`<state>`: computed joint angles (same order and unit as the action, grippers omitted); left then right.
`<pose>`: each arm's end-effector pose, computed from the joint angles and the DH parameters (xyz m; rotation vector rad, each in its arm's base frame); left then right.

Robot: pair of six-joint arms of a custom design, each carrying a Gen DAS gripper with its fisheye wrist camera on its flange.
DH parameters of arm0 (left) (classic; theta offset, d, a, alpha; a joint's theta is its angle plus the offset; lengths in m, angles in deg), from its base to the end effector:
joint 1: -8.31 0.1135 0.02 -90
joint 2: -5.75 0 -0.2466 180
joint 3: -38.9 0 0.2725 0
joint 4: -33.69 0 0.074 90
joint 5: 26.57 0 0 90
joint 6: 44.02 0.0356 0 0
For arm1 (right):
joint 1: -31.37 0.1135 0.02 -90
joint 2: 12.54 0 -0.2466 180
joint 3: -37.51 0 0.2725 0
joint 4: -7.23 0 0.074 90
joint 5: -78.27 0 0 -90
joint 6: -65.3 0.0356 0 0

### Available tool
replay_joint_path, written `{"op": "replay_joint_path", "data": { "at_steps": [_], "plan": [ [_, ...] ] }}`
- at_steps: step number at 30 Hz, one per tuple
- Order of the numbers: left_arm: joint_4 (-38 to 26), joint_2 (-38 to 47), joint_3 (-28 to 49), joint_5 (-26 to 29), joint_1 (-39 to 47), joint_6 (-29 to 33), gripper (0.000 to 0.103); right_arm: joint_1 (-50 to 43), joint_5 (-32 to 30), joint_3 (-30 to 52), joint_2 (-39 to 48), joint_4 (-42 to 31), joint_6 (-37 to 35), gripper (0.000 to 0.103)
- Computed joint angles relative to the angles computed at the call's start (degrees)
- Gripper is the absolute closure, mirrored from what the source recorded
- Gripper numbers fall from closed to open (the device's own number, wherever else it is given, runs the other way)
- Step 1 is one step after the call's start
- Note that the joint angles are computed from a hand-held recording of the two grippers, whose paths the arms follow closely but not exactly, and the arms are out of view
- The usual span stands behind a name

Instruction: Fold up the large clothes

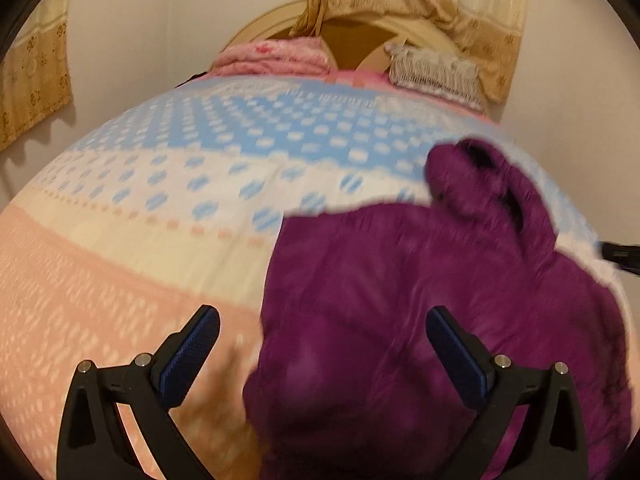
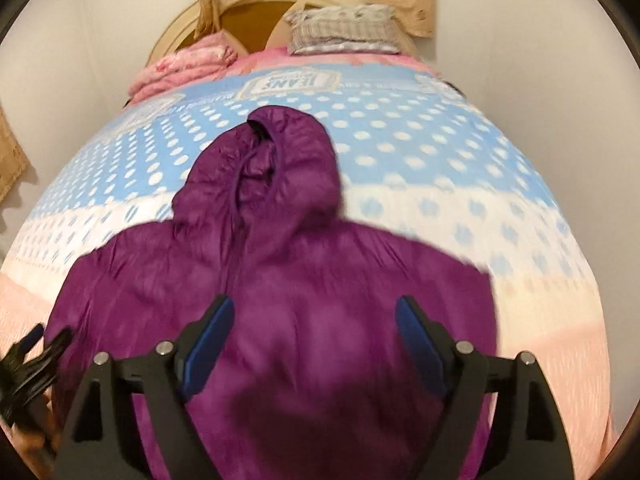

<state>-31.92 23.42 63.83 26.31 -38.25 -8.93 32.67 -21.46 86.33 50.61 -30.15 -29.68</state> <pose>0.0906 -0.0644 0.1356 -0.3868 2.2844 -0.0160 0.2400 0.0115 0.1804 -0.2076 2.4552 0.1821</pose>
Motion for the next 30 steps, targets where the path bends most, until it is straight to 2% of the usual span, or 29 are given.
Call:
{"op": "replay_joint_path", "data": {
  "at_steps": [1,3,5,7,9,11,13,14,15,16,17,18,21,23,26,28,30],
  "plan": [
    [3.0,-0.3,0.4,2.7,4.4,4.4,0.001,2.3,1.2,4.1,6.7,2.4,1.2,0.021],
    [9.8,4.2,0.7,5.1,8.9,8.9,0.001,4.5,2.6,9.8,14.8,5.2,3.7,0.021],
    [20.1,12.6,-0.4,3.3,9.5,12.0,0.001,5.6,4.6,16.1,23.1,8.7,6.6,0.021],
    [27.0,20.2,-1.4,2.0,9.0,11.4,0.001,5.1,2.9,21.8,30.4,10.4,8.8,0.019],
    [32.9,28.2,-1.3,3.7,9.5,11.2,0.001,4.5,0.9,27.0,36.9,10.7,11.7,0.019],
    [34.7,33.0,0.2,4.8,10.4,12.3,0.001,4.0,0.2,31.2,42.7,11.6,14.7,0.019],
    [35.5,32.0,-0.7,5.1,10.7,12.6,0.001,3.4,-2.1,35.6,48.2,11.9,16.6,0.022],
    [35.8,32.0,-0.8,5.6,11.2,12.7,0.001,3.4,-3.2,38.3,50.9,10.8,16.5,0.028],
    [36.2,32.2,-0.9,6.2,11.7,12.8,0.001,3.6,-3.7,40.0,52.8,9.8,16.1,0.045],
    [36.6,32.6,-1.0,6.7,12.1,12.9,0.001,4.0,-4.0,42.0,54.5,8.4,15.2,0.07],
    [37.0,32.9,-1.0,7.4,12.5,13.0,0.001,4.5,-4.1,43.6,55.9,6.8,14.0,0.084],
    [37.3,32.9,-1.2,7.8,12.9,13.2,0.001,4.8,-3.8,43.4,55.7,6.5,13.3,0.09],
    [37.4,32.7,-1.5,7.9,12.8,12.6,0.001,4.7,-5.4,34.9,48.0,12.4,12.2,0.094],
    [37.3,32.8,-1.4,7.5,12.3,12.2,0.001,3.9,-9.3,27.5,39.0,14.8,10.6,0.094],
    [36.1,32.0,-1.2,6.9,11.8,12.0,0.001,3.6,-12.9,18.5,24.9,12.7,5.7,0.094],
    [31.5,29.9,-0.3,5.6,10.7,10.0,0.001,3.6,-15.3,12.4,14.9,9.5,1.2,0.094],
    [22.8,21.7,-0.3,3.3,6.7,6.2,0.001,3.6,-16.2,6.7,5.5,6.0,-4.2,0.094]
  ]
}}
